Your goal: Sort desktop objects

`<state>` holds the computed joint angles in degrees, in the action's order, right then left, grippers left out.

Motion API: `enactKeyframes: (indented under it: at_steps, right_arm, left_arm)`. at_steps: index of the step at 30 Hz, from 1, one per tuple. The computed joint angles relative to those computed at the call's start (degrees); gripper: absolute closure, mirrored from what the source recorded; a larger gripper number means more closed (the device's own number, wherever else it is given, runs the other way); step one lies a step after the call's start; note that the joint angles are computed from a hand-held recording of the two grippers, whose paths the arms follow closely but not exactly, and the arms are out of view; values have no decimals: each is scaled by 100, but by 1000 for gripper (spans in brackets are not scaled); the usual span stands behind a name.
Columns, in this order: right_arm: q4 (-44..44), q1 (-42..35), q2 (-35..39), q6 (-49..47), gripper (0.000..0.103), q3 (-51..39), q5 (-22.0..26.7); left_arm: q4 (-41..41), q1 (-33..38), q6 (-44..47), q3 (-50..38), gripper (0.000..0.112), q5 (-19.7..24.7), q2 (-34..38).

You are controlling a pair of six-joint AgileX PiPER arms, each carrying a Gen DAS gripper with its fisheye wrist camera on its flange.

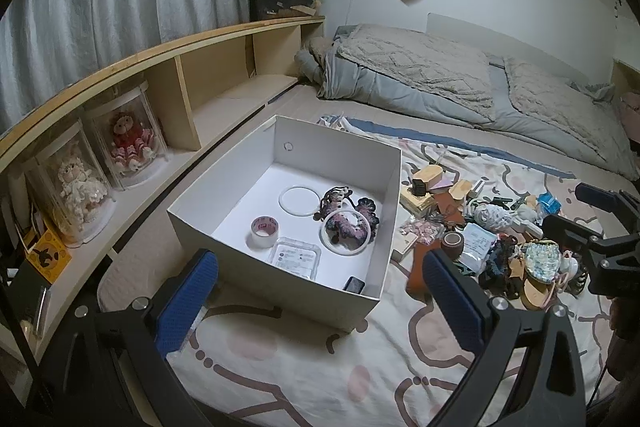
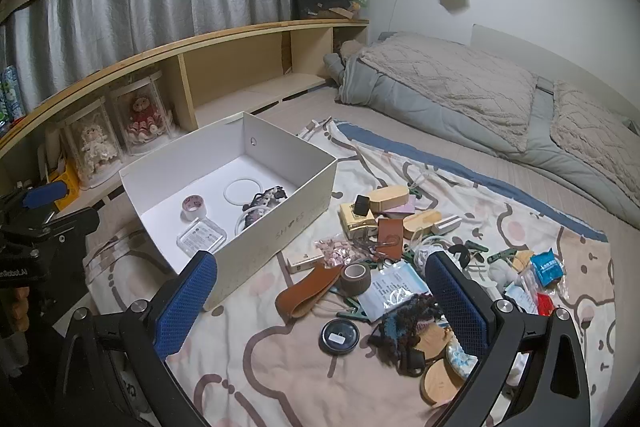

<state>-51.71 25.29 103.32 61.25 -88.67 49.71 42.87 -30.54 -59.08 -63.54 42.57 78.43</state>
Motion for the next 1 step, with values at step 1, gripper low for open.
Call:
enactKeyframes:
  at_steps: [1]
  right_arm:
    - [2, 7, 6, -3, 0, -12, 12]
  left_arm:
    - [15, -8, -7, -3, 9, 5, 4]
